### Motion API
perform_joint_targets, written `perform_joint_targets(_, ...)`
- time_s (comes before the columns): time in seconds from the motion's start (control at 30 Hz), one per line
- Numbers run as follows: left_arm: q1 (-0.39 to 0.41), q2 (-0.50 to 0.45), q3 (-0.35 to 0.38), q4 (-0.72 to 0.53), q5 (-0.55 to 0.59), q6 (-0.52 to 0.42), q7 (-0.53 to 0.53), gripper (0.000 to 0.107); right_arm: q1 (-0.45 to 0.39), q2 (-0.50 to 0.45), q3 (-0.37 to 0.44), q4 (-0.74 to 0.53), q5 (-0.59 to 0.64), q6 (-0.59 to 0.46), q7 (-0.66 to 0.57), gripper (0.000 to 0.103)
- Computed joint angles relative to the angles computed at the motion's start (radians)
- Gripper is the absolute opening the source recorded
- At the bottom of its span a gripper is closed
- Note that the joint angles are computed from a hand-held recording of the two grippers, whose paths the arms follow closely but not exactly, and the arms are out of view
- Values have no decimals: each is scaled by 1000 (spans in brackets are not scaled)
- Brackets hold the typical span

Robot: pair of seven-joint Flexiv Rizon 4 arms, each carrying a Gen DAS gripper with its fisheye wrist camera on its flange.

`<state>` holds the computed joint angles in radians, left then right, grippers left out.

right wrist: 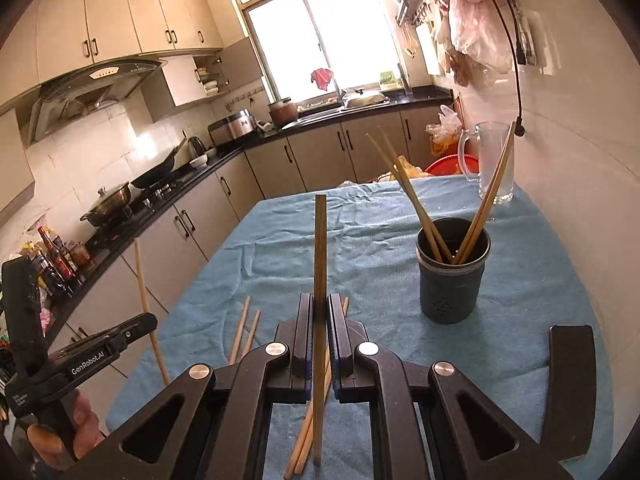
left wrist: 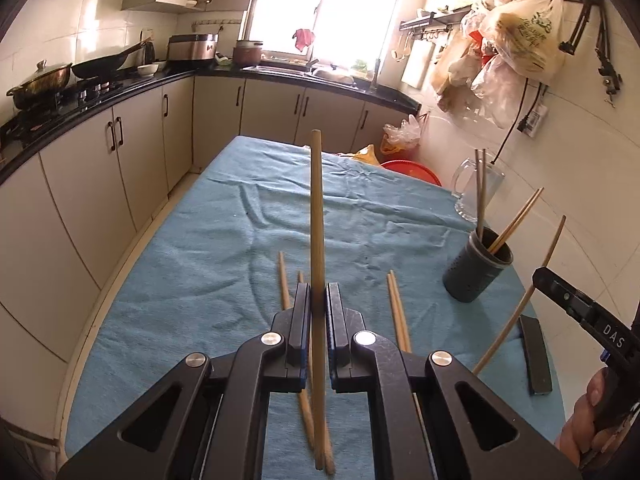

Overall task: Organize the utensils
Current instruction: 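Lift both held chopsticks upright and carry them toward the black cup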

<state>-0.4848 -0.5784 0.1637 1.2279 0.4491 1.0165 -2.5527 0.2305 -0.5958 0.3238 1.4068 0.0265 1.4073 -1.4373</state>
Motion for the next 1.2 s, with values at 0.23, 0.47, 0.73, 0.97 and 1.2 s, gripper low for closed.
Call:
perform_joint_targets(0.23, -19, -12, -4, -26, 13, -11, 14, 7, -21, 24, 13, 38, 13, 37, -10, 7)
perform_joint_targets(0.47, -47, -22, 9, -57, 43, -55, 13, 7, -37, 35, 28, 58, 19, 57, -11, 7)
perform_joint_targets(0.73, -79, -33, 21, -107, 108, -123, -1, 7, -55, 41, 48, 66, 29, 73, -23, 7)
perform_joint_targets(0.97, -91, -34, 18, -131, 155, -163, -18, 7, -65, 47, 55, 72, 32, 78, -23, 7)
perform_joint_targets(1.2, -96, -35, 12, -143, 182, -188, -26, 7, -77, 52, 66, 74, 40, 77, -28, 7)
